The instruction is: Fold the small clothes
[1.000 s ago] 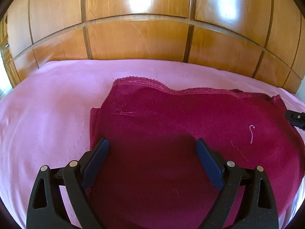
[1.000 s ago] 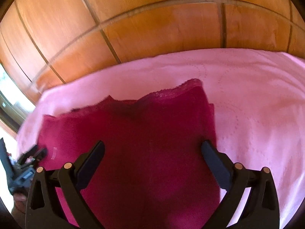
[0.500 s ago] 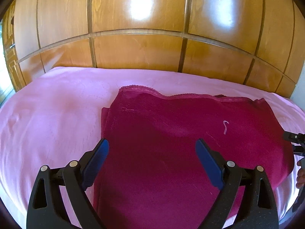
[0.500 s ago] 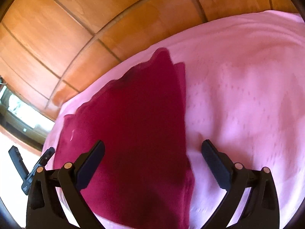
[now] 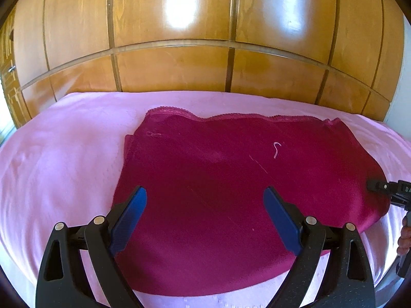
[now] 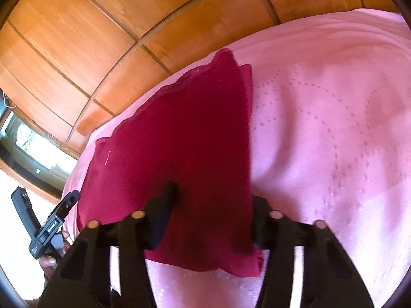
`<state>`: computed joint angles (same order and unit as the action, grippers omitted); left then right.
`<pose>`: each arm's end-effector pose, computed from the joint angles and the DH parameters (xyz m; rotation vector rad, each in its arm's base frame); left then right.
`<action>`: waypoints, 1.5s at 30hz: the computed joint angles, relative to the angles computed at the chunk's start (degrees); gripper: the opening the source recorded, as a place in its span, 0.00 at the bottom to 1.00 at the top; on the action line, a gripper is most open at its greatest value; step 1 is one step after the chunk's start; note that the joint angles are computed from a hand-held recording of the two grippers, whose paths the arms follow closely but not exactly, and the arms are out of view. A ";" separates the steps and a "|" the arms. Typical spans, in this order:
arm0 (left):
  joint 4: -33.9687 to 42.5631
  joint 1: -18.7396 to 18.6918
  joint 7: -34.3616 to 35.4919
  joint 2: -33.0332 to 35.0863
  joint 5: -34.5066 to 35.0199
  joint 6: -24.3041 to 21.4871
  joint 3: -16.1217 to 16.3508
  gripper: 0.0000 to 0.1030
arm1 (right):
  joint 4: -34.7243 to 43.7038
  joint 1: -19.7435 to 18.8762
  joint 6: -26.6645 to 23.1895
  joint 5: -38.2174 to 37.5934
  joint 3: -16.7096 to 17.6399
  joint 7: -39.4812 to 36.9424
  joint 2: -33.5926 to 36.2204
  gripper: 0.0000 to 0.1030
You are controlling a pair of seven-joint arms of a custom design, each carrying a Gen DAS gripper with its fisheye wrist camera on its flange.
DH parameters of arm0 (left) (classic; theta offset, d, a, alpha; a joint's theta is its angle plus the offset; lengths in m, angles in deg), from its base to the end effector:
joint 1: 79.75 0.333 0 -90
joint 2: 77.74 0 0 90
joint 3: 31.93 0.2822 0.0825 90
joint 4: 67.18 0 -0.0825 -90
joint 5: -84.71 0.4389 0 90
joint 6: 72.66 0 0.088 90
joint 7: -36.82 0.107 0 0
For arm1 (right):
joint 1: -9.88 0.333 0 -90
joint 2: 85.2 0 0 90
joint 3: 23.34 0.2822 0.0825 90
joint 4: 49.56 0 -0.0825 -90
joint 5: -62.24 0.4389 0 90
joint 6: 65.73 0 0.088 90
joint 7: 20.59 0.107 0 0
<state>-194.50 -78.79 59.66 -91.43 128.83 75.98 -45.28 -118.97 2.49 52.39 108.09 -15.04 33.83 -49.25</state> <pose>0.5635 -0.1421 0.4796 -1.9874 1.3241 -0.6253 0.7912 0.0222 0.4138 -1.8420 1.3814 0.2359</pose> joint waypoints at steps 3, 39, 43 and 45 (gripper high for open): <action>0.13 -0.37 0.44 0.32 -0.67 -0.33 -0.05 0.89 | -0.76 -0.18 0.27 0.33 0.00 -0.53 -0.57 0.39; -12.46 -4.77 23.57 -7.61 -34.10 17.74 10.73 0.74 | 1.11 5.71 -2.62 7.14 3.76 -11.67 -5.79 0.17; -18.48 -7.68 29.31 -13.10 -44.29 22.58 15.97 0.74 | -0.49 9.36 -3.93 6.03 4.22 -14.00 -6.66 0.17; -21.47 -10.36 32.13 -16.01 -49.29 25.07 19.82 0.74 | -1.06 11.44 -4.35 4.65 4.20 -14.58 -6.59 0.16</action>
